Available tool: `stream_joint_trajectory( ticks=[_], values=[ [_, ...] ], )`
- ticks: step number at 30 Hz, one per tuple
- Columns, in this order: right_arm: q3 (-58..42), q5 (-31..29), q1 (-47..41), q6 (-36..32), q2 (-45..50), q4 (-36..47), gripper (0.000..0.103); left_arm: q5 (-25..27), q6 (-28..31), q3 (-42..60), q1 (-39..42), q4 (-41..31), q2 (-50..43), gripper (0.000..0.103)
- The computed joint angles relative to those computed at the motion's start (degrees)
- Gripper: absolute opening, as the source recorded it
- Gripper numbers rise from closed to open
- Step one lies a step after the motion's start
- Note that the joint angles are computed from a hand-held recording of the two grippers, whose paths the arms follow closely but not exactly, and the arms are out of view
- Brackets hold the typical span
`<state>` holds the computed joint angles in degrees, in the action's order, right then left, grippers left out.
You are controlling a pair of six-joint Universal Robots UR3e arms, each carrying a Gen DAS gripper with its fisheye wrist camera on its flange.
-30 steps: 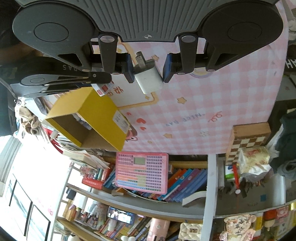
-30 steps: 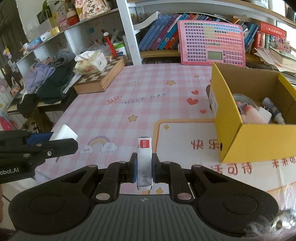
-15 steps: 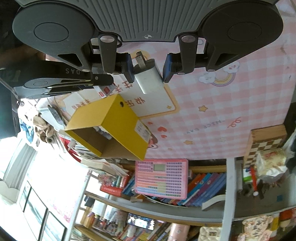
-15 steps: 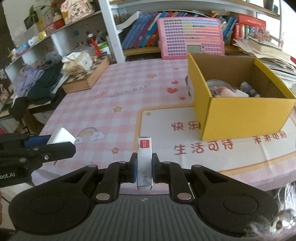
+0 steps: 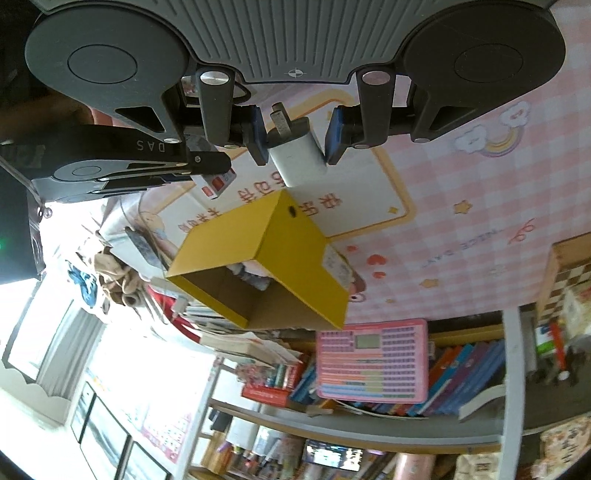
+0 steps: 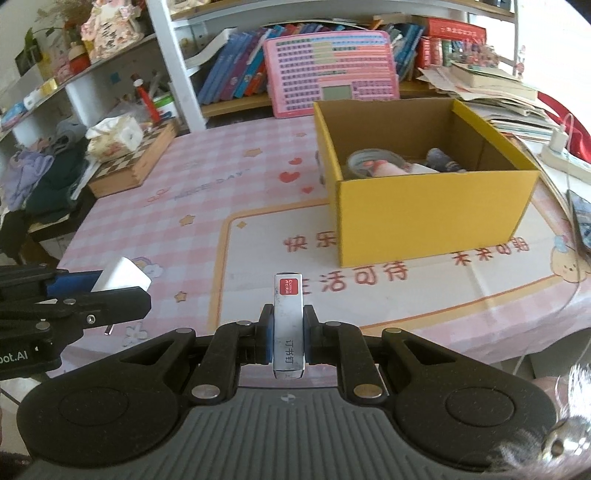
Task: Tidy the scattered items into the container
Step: 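Lift the plug charger and small box and carry both over the yellow box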
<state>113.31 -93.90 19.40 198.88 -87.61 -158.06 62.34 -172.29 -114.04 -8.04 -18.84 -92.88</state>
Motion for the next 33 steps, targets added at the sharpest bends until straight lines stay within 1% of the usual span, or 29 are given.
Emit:
stream_joint_trajectory(
  ticks=[11, 17, 26, 33],
  values=[
    [7.8, 1.5, -6.6, -0.9, -8.3, 2.0, 0.014, 1.2, -1.7, 10.5, -7.1, -2.1, -9.1, 0.032],
    [11.4, 2.7, -11.0, -2.6, -13.5, 4.2, 0.014, 1.2, -2.4, 16.8, -10.3, -3.6, -14.0, 0.032],
    [16.5, 7.8, -22.6, -8.9, -21.7, 8.3, 0.014, 2.2, -3.7, 30.4, -16.0, -6.9, -24.0, 0.032],
    [17.1, 13.3, -32.0, -16.5, -23.8, 11.3, 0.014, 4.0, -5.2, 43.4, -19.8, -11.0, -32.4, 0.032]
  ],
)
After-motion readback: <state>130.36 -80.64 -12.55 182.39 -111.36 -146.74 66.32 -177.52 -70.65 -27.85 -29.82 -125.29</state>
